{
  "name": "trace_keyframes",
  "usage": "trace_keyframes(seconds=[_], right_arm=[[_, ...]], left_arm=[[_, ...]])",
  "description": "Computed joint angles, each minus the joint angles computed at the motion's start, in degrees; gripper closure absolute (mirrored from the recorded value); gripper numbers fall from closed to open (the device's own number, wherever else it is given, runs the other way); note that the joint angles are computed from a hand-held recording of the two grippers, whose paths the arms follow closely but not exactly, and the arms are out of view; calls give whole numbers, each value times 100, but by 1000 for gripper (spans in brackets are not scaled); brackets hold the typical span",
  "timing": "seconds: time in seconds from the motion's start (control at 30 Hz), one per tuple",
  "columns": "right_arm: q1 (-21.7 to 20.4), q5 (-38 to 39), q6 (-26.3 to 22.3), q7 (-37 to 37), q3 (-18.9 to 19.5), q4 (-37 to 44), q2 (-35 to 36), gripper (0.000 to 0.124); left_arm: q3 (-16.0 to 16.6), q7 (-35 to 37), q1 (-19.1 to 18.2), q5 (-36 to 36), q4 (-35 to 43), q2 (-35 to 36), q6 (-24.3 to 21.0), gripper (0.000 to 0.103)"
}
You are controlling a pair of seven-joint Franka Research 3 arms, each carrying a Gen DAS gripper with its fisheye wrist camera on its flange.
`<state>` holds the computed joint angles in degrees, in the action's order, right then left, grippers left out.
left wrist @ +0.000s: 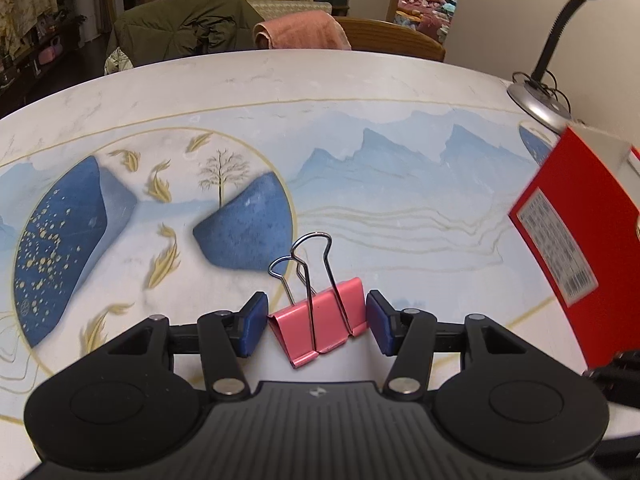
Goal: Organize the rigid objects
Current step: 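Grasp the pink binder clip with left tool while right tool grasps the red keychain, then carry the binder clip with left tool while right tool carries the keychain into the shoebox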
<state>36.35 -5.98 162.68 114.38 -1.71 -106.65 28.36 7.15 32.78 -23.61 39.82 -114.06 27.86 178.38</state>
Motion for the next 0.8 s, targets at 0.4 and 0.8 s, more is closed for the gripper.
trace_keyframes(seconds=[0.4,0.8], right_arm=[[-156,288,499,226,99,-1115,-817,88],[-539,689,1007,97,424,-2066,-1654,88]], left_arm=[[-503,607,366,-287,-945,-605,279,50],[-573,769,154,-492,-1608,-1341,313,50]])
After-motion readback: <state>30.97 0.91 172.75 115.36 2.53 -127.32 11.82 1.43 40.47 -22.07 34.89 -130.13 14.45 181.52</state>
